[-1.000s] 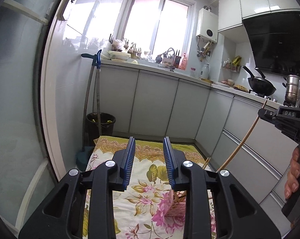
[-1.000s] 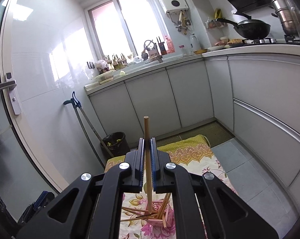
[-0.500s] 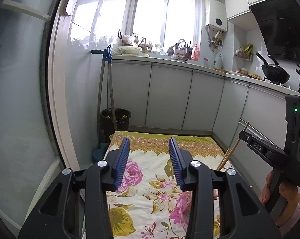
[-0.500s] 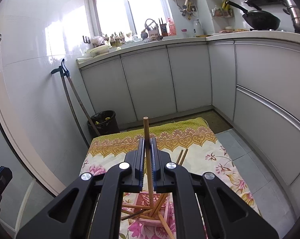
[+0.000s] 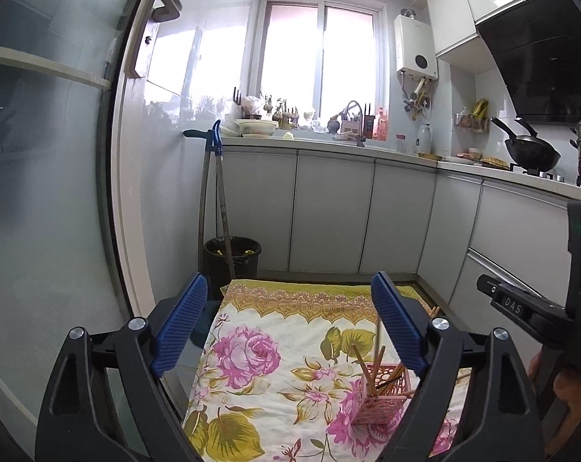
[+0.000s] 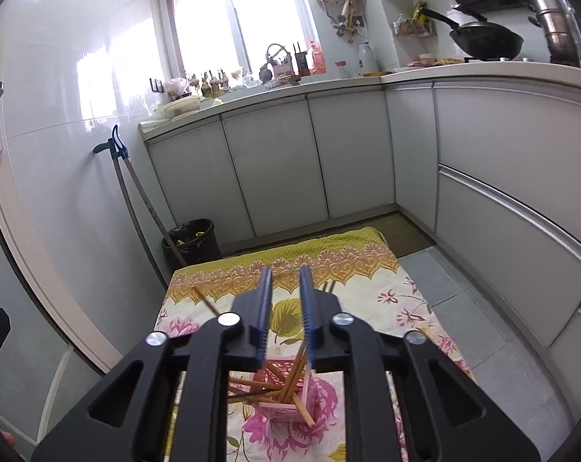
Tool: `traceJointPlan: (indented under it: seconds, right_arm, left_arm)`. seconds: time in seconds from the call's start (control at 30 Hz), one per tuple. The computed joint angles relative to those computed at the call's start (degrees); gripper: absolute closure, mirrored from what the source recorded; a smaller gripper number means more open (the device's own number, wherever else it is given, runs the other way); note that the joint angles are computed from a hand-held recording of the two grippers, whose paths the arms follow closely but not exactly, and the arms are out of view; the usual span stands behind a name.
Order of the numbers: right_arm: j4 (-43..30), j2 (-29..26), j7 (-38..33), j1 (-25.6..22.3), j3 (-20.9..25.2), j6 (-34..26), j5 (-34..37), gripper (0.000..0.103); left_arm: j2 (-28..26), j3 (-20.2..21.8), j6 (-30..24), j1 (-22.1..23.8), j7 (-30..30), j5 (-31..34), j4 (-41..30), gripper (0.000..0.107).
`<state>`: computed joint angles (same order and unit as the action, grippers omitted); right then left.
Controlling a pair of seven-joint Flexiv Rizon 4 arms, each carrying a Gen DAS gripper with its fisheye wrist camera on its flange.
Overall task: Organize utensils
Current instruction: 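Lower both held sticks into the pink holder and open both tools, then move both open tools down toward the black brush and last wooden stick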
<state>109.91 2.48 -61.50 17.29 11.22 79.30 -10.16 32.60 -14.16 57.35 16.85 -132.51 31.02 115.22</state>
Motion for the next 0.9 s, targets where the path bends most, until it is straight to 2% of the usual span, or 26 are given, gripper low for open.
traceJointPlan:
  seconds: [0.03, 0.07, 0.1, 0.13, 0.2, 0.37, 0.47, 0.57, 0.67, 0.73, 0.8, 0.9]
  right_arm:
    - [1.49, 1.60, 1.37, -0.84, -0.12, 0.12, -0.37, 0.049]
    - [3.01, 3.28, 1.79, -1.54, -0.28, 0.19, 0.11, 0.030]
    - [4.54, 5.08, 1.40, -2.05, -0.57, 0.01, 1.11, 0.020]
    - [6.29, 6.95, 2.11, -3.12, -0.59, -0.69, 0.77, 0.017]
    - [9.03, 10.92, -0.51, -2.82, -2.04, -4.16, 4.53, 0.009]
    - [14.11, 18.41, -4.54, -2.23, -5.33, -17.02, 13.39, 0.007]
    - [16.88, 20.90, -6.32, -3.23, -5.93, -22.97, 16.12, 0.007]
    - [19.64, 22.82, -6.82, -4.39, -5.94, -25.44, 18.25, 0.007]
    - [20.83, 24.05, -8.46, -4.42, -7.22, -29.30, 20.98, 0.007]
    - [21.20, 24.23, -8.95, -4.89, -7.66, -31.49, 22.20, 0.007]
    - [20.88, 23.66, -10.39, -4.84, -8.44, -34.22, 23.39, 0.007]
    - [19.96, 22.82, -12.69, -4.91, -9.48, -38.11, 25.79, 0.007]
  left_arm:
    - [0.22, 0.29, -0.42, -0.94, 1.23, -0.37, -0.04, 0.017]
    - [0.13, 0.68, -0.52, -2.08, 2.71, -0.98, -0.15, 0.014]
    - [-0.11, 1.31, -0.73, -3.70, 4.89, -1.94, -0.19, 0.011]
    - [-0.40, 2.03, -1.40, -5.66, 7.75, -3.22, -0.25, 0.011]
    - [-1.50, 3.41, -2.77, -9.79, 13.78, -6.27, -0.28, 0.011]
    - [-6.71, 8.07, -9.06, -23.00, 33.73, -19.48, -0.03, 0.011]
    - [-10.97, 7.28, -13.94, -26.15, 41.73, -22.88, -0.72, 0.011]
    - [-16.57, 8.00, -17.99, -29.02, 49.31, -28.21, -1.65, 0.011]
    - [-21.74, 8.26, -21.44, -30.08, 53.73, -31.54, -2.72, 0.013]
    - [-24.93, 8.43, -23.67, -30.21, 55.23, -33.11, -3.67, 0.023]
    - [-28.08, 8.67, -26.14, -30.43, 56.72, -35.89, -4.74, 0.038]
    - [-32.69, 8.41, -31.15, -30.41, 57.45, -35.96, -7.96, 0.045]
